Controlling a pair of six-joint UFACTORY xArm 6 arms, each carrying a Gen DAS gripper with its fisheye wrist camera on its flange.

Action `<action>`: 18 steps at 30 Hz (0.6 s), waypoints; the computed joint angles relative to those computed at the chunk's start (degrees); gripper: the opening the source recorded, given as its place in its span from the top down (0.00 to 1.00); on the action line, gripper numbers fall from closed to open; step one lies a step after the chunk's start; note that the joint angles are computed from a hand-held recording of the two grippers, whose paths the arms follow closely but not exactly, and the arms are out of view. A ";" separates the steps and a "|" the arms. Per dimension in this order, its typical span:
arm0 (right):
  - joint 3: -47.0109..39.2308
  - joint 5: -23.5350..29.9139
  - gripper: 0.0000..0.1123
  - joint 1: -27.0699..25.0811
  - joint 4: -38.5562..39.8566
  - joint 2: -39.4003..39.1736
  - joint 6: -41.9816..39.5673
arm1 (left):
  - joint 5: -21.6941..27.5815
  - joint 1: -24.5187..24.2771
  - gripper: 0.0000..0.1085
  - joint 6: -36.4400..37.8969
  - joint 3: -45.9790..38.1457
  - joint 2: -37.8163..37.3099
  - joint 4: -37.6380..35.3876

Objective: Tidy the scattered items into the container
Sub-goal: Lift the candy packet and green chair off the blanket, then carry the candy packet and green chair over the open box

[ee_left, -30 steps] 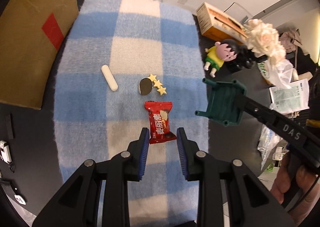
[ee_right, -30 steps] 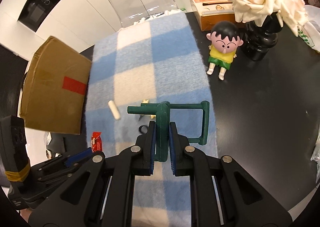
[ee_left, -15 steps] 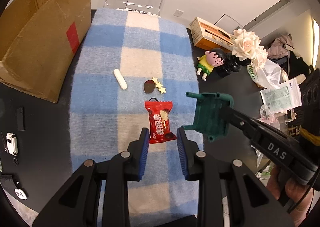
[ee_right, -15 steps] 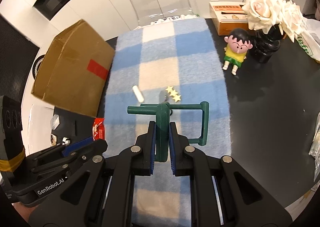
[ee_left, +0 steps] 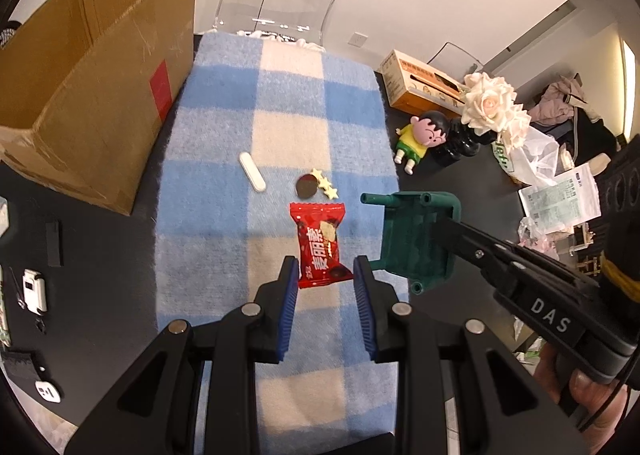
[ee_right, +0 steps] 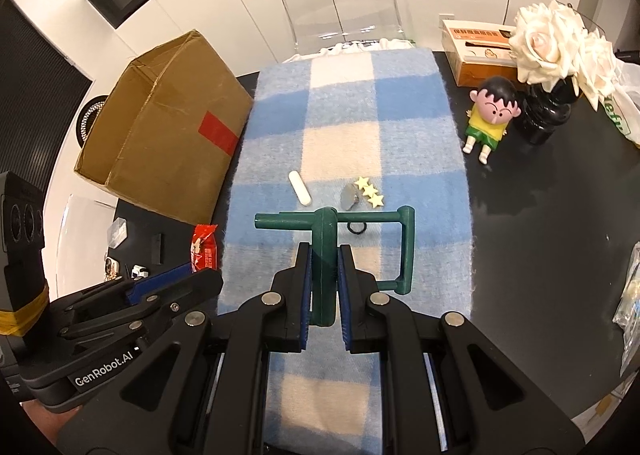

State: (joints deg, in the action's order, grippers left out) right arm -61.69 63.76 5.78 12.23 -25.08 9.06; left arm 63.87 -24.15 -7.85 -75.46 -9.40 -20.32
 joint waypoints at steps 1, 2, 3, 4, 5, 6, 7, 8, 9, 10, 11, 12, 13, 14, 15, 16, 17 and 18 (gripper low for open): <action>-0.40 -0.02 0.89 0.15 -0.05 0.30 -0.02 | 0.03 0.32 0.74 0.08 -0.20 0.08 -0.08; -0.93 -0.05 0.89 0.35 -0.14 0.75 -0.09 | 0.07 0.64 0.74 0.16 -0.42 0.16 -0.15; -1.47 -0.07 0.89 0.55 -0.23 1.21 -0.17 | 0.11 0.96 0.74 0.24 -0.65 0.25 -0.23; -2.00 -0.12 0.89 0.77 -0.31 1.72 -0.25 | 0.15 1.29 0.74 0.32 -0.88 0.35 -0.31; -2.63 -0.17 0.89 1.00 -0.36 2.28 -0.29 | 0.20 1.74 0.74 0.37 -1.08 0.44 -0.41; -3.38 -0.25 0.89 1.31 -0.41 2.92 -0.37 | 0.26 2.19 0.74 0.43 -1.30 0.55 -0.52; -4.15 -0.33 0.89 1.61 -0.46 3.57 -0.46 | 0.32 2.63 0.74 0.48 -1.52 0.65 -0.62; -4.89 -0.37 0.89 1.95 -0.57 4.20 -0.51 | 0.36 3.10 0.74 0.51 -1.73 0.74 -0.62; -5.58 -0.38 0.89 2.31 -0.69 4.78 -0.54 | 0.39 3.56 0.74 0.54 -1.94 0.83 -0.63; -6.27 -0.38 0.89 2.67 -0.81 5.36 -0.57 | 0.42 4.02 0.74 0.56 -2.16 0.92 -0.63; -7.25 -0.40 0.89 3.12 -0.90 6.19 -0.70 | 0.41 4.51 0.74 0.57 -2.37 0.99 -0.59; -8.00 -0.42 0.89 3.44 -0.91 6.80 -0.77 | 0.40 4.99 0.74 0.57 -2.58 1.06 -0.55; -8.81 -0.44 0.89 3.77 -0.91 7.49 -0.82 | 0.45 5.60 0.74 0.65 -2.80 1.17 -0.72; -10.02 -0.40 0.89 4.24 -0.90 8.49 -0.97 | 0.48 6.19 0.74 0.72 -3.01 1.27 -0.89; -10.80 -0.40 0.89 4.54 -0.92 9.13 -1.06 | 0.43 6.69 0.74 0.76 -3.15 1.39 -1.02; -11.90 -0.41 0.89 5.01 -1.00 10.01 -1.17 | 0.43 7.34 0.74 0.77 -3.36 1.51 -1.02; -13.02 -0.40 0.89 5.48 -1.07 10.90 -1.30 | 0.46 7.90 0.74 0.81 -3.50 1.59 -1.10; -14.00 -0.42 0.89 5.89 -1.11 11.69 -1.40 | 0.50 8.47 0.74 0.85 -3.66 1.69 -1.19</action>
